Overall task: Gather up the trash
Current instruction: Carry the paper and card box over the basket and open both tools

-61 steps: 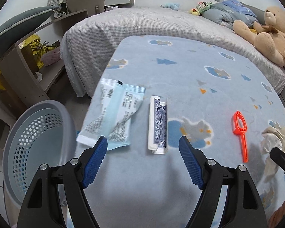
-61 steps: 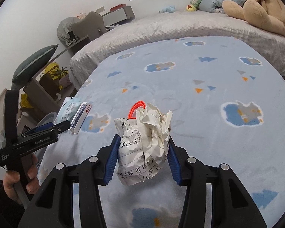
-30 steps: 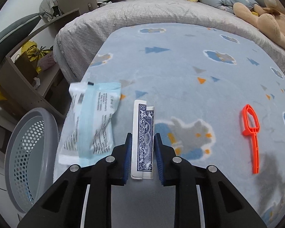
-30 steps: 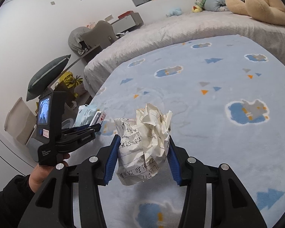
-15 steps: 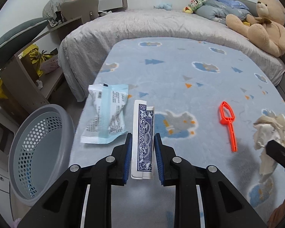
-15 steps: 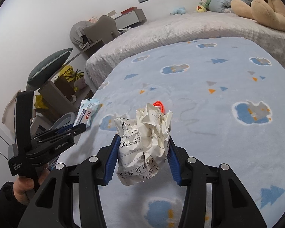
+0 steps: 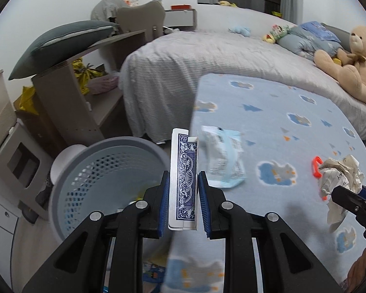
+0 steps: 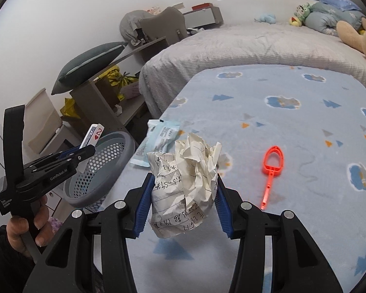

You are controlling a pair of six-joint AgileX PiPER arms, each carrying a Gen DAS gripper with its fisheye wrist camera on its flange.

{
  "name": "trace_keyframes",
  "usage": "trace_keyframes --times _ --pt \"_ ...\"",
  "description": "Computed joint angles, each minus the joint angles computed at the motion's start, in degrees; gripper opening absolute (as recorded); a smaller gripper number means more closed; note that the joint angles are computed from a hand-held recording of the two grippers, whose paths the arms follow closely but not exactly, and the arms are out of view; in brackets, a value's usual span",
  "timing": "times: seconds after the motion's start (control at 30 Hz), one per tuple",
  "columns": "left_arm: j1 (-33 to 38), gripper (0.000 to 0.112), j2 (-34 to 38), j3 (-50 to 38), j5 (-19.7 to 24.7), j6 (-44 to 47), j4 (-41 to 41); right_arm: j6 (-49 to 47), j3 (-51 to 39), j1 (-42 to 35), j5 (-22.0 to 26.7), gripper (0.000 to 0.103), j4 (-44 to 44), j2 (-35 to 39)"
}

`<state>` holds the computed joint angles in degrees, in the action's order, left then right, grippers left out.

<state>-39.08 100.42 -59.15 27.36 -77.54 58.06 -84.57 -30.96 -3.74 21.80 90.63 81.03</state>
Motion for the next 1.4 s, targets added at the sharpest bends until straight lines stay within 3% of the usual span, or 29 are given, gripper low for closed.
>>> trace_keyframes --times 0.33,0.57,0.97,1.13,1.4 --pt "11.94 0.023 -2.18 3.68 -3.09 -1.30 4.75 7.04 -12.33 15.00 -5.60 0.047 -2.75 9.05" --pt "18.65 0.023 0.08 5.17 -7.09 -2.33 4.81 18.22 -23.02 22.10 -6.16 0.047 -13.87 17.51" --pt "24.84 0.024 2.82 5.41 -10.96 6.23 -3.43 38.57 -40.00 28.72 -2.29 0.047 -33.71 31.58" --pt "26.29 0.024 3.09 5.41 -12.00 9.49 -6.87 43.30 -43.65 29.98 -1.79 0.047 -37.67 34.38" --pt "26.51 0.026 2.80 5.41 -12.04 7.84 -5.73 47.18 -46.37 30.78 -1.70 0.049 -41.23 36.45"
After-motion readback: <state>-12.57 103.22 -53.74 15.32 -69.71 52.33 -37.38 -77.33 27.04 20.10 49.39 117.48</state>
